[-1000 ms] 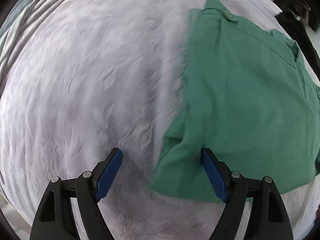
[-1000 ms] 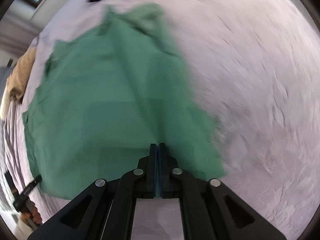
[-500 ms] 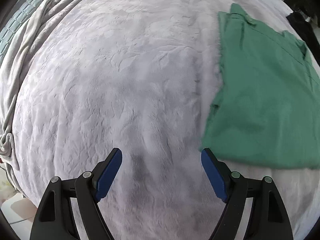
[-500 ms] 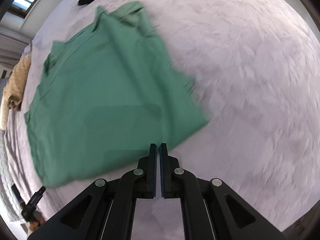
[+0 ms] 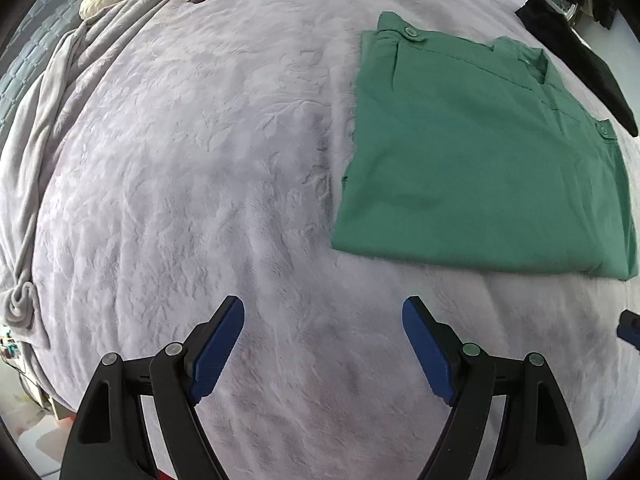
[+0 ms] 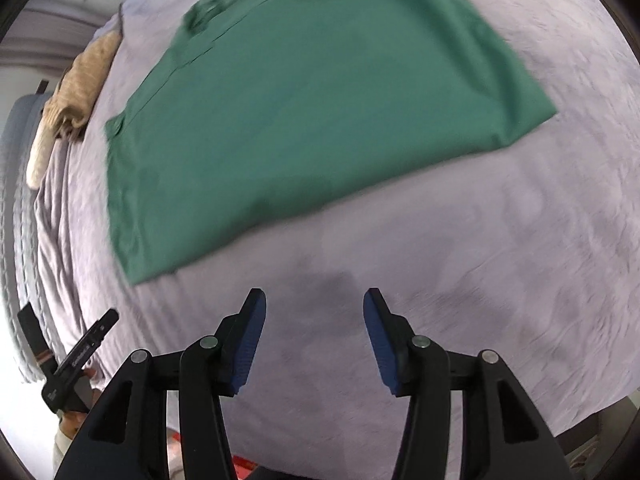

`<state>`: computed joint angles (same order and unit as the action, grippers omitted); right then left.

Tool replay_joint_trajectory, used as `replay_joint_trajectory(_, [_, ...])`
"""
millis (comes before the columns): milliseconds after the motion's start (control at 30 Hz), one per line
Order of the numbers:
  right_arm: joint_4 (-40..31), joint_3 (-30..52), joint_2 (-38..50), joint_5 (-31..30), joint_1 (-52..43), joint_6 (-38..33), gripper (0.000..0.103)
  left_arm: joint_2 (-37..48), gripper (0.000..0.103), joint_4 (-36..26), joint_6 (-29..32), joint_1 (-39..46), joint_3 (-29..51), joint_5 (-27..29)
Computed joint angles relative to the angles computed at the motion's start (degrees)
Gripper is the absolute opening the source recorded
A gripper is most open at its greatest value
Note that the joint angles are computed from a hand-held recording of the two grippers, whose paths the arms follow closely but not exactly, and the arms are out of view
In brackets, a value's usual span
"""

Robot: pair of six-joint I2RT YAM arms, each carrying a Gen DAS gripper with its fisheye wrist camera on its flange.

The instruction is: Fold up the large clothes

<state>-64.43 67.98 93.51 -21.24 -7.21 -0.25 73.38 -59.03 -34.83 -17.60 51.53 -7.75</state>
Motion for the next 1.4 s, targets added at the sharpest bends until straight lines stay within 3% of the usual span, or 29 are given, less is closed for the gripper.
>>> replay_joint_trajectory(67, [-0.32,-0.57,-1.32,-0.37,1.43,0.86,0.064,-0.44,0.085,1.90,3.24,3.32,-0.92,1.21])
replay_joint_trajectory(100, [-0.55,-0.87,-2.18,-0.33,2.14,1.27,0.064,-0.73,0.101,1.50,2.06,2.08,-0.69,1.04])
replay_joint_trajectory(133, [-0.21,-1.03,-2.63,-0.18,3.69,2.62,0.064,0.06,0.103,1.23,1.03,1.07,0.09,0.64])
replay_joint_trajectory(300, [0.09,-1.16,-4.23,0.21,6.64,5.14,0.072,-2.26,0.103,-2.21,-2.04,-1.87,1.43,1.53])
replay_joint_trajectory(567, [1.75,-1.53,-5.60,-0.86,11.48,8.67,0.086,-2.00,0.103,-2.29,-0.83,-0.80,1.34,2.31])
replay_joint_trajectory(1033, [4.73,-4.22,-8.48,0.75,16.09,14.25,0.093,-3.49,0.103,-4.28,0.66,0.35,1.14,3.44])
replay_joint_trajectory(1400, [7.75,-7.89,-9.82,-2.70,20.09,17.65,0.093,-3.73,0.103,-3.17,2.36,1.94,-1.00,4.42])
